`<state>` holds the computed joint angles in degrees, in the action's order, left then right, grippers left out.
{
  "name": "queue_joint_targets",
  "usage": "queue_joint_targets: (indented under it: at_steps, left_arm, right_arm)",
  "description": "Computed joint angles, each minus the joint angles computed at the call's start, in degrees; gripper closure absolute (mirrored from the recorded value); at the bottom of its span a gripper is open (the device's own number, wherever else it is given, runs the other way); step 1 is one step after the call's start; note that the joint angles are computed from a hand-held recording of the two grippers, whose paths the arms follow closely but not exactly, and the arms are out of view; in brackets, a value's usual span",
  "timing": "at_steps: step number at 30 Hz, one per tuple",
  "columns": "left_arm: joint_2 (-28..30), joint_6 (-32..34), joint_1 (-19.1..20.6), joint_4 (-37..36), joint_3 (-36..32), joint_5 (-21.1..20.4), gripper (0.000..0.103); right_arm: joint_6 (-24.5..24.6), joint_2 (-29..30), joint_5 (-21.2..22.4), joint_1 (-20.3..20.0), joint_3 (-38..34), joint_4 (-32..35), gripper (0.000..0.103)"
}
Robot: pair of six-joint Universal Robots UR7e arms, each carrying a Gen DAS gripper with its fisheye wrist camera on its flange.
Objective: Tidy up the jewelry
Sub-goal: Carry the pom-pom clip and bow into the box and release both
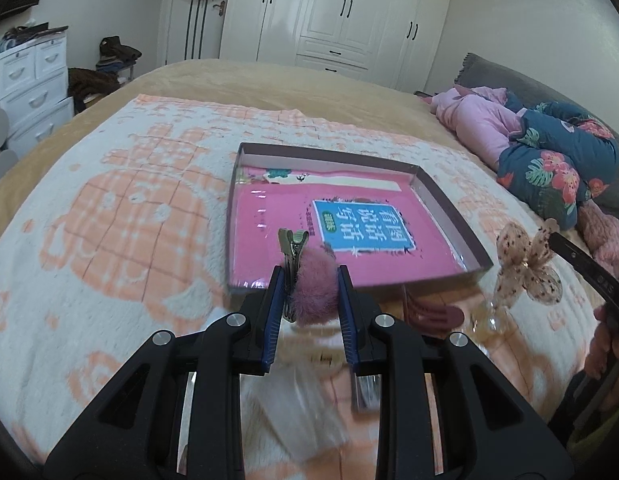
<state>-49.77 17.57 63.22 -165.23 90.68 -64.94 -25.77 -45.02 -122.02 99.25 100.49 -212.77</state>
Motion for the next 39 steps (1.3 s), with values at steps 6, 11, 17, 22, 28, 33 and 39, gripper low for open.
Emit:
queue_joint_targets:
  at_steps: [6,11,17,22,28,33,39]
  left_arm:
    - [3.6,0.2,0.5,2.0,-5.7,-0.3,0.085]
    - [6.5,-0.2,1.1,4.0,-10.3,-0.1,0.085]
    - [8.8,-0.9,1.9,6.4,-13.5,0.3,0.085]
    - [9.8,-0.3,2.2,7.7,-14.5,0.4,0.085]
    - [10.8,0.5,2.4,8.9,-15.4,1.0,0.084]
    - [11.1,0.6,2.5,9.7,-15.7,1.3,0.084]
    - [11.0,0.6,2.5,9.2,-15.3,1.9,0.084]
  right_arm:
    - [-1.4,1.1,1.0,0.6,-2.4,0.9,0.1]
    - [-3.1,2.7,2.0,1.1,-5.5,1.9,0.1]
    - [-4.1,4.7,2.5,1.2,-9.4,3.8,0.1]
    - [-3.3,6.5,3.5,1.0,-13.5,7.5,0.1]
    - [-0.6,9.1,4.4,0.3,-18.1,13.0,0.1]
    - [-0.3,10.1,4.0,-0.3,-18.7,14.8,0.1]
    - [1.4,10.4,1.4,-1.1,-18.9,15.7,0.1]
